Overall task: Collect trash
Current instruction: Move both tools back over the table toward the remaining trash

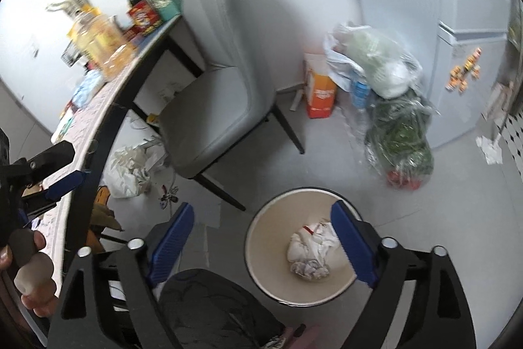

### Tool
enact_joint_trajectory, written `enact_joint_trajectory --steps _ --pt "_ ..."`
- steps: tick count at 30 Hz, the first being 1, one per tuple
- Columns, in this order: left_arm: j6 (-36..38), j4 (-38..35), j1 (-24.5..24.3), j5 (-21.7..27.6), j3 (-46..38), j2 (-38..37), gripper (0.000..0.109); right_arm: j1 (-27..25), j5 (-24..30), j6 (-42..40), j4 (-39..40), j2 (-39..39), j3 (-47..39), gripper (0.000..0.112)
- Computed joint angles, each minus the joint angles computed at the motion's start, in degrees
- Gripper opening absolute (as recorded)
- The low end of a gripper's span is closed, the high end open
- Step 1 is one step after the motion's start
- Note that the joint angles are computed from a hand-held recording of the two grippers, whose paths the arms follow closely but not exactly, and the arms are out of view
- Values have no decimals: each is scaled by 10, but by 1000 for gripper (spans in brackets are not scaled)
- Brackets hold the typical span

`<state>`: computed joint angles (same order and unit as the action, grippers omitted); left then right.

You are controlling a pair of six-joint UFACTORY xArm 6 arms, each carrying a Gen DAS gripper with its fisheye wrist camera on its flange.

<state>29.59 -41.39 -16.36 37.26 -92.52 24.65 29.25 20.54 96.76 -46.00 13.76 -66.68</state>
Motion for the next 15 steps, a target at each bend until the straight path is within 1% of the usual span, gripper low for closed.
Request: enact_joint_trajectory --steps 6,13,15 --pt "27 -33 36 -8 21 -33 97 31 39 -51 30 34 -84 91" --pt "68 -76 79 -20 52 -77 97 73 96 -131 66 91 -211 95" --pt "76 -87 91 -23 58 -86 97 79 104 -151 75 105 -238 95"
